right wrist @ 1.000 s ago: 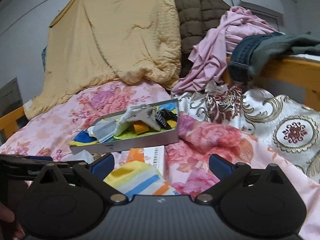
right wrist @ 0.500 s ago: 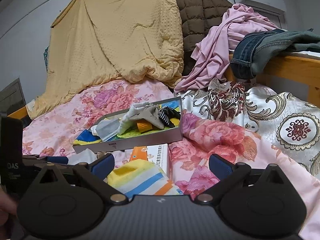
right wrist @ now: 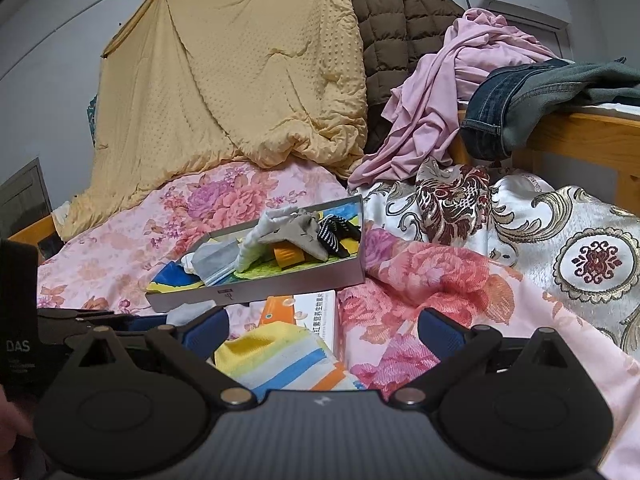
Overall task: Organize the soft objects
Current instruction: 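Lower the left tool onto the grey cloth and close on it, then grasp the white tissue with the right tool while the left tool holds the grey cloth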
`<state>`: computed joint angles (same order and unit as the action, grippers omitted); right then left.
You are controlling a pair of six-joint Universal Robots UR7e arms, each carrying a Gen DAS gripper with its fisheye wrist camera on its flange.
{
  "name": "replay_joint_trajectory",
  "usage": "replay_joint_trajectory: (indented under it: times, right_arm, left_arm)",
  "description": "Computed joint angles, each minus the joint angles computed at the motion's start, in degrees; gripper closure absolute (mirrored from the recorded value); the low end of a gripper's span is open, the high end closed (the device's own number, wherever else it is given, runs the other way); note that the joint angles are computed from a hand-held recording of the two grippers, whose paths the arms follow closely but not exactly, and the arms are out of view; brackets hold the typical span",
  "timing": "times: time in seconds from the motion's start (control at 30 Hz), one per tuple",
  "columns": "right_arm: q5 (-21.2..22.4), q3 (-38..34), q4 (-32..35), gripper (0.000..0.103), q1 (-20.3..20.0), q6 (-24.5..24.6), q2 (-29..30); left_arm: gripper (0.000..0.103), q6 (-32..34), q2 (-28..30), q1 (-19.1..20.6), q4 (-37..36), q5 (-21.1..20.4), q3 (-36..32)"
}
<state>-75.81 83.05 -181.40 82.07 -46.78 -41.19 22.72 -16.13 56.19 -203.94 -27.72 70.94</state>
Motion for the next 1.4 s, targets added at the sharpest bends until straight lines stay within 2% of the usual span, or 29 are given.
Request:
replay_joint_trajectory:
  times: [0.1,0.2,0.43,0.57,0.73,0.83,0.93,1.1,1.23,1.4]
  right_arm:
    - [-0.04,0.04,-0.1,0.0,0.0,-0.02,0.01]
    - [0.11,0.07,0.07,0.0,0.03,-0.25,-0.1]
    - [1.17,1.48,2.7,0.0,0.2,-2.79,-0.99]
    - [1.41,4.55,8.28,0.0,0.5,-8.39,-3.0]
    - [-3.5,8.79,15.56,0.0,1.85,-18.98,-5.12]
    - [-7.68,9.62,17.85,0.001,2.64,-23.17,-5.04]
    - [-10.76,10.85,14.99,0.001,3.14,-26.88,-4.49]
    - [-9.49,10.47,14.95,0.004,2.65,-25.37,-4.25]
    - [-10.73,9.75,15.99,0.008,2.61,-25.68,-3.87]
    - [-12.72,9.46,17.91,0.015,2.81,-29.0,-3.5]
  left_arm:
    - [0.089,-1.91,-1.13,-0.03,0.64,-1.59,1.85]
    - [0.096,-2.11,-1.6,-0.36,-0.57,-2.08,3.11]
    - [0.096,-2.0,-4.62,-2.74,-12.93,0.29,8.14]
    - [0.096,-0.22,-6.89,-4.13,-20.48,3.0,10.59]
    - [0.096,2.51,-8.4,-5.19,-26.14,5.33,11.98]
    - [0.096,1.83,-8.82,-5.33,-26.53,5.75,12.83]
    - [0.096,-0.04,-9.18,-5.42,-25.59,5.88,13.89]
    - [0.096,-2.48,-9.45,-5.63,-24.67,5.53,15.2]
    - [0.096,-3.17,-9.59,-5.66,-24.42,5.41,15.54]
    - [0.096,-2.69,-9.34,-5.69,-24.9,5.57,15.2]
